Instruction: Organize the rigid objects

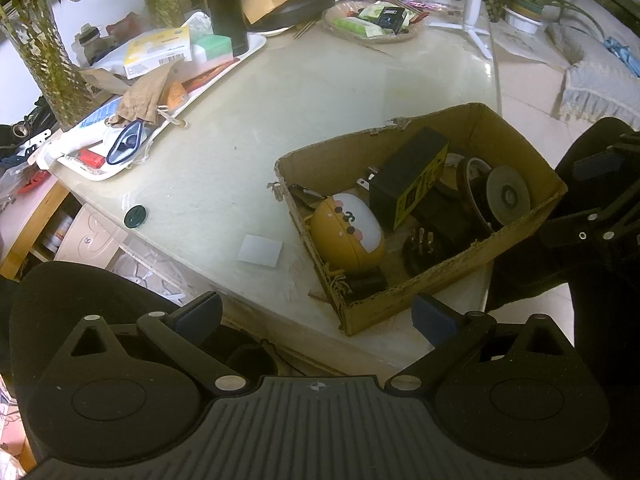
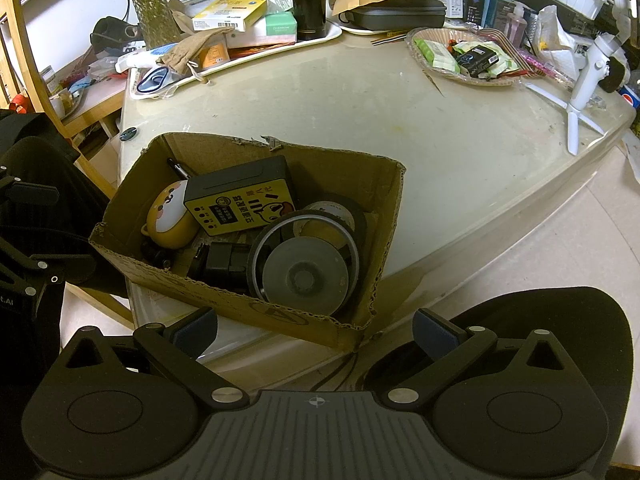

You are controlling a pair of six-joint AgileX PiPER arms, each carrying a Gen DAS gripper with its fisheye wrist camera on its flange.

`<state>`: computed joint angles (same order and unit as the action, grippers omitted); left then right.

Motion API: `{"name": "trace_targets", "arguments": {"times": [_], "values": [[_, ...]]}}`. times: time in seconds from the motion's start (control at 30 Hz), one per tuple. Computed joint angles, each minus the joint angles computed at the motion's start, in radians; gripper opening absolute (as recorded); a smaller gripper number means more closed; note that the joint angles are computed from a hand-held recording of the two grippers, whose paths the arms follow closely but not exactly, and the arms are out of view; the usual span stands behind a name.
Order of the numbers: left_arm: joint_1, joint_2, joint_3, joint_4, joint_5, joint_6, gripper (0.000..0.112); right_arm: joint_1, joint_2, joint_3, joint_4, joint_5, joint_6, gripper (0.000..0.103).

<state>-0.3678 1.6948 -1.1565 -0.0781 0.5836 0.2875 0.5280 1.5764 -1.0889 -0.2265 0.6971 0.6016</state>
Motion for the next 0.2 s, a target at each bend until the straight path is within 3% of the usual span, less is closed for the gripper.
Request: {"name": "trace_targets", "arguments": {"times": [0.2], "values": [[0.011,-0.007,0.010,-0.032,-0.013,0.027,0.103,0.000,0.000,0.000,0.000,0.000,0.001,0.103]]}}
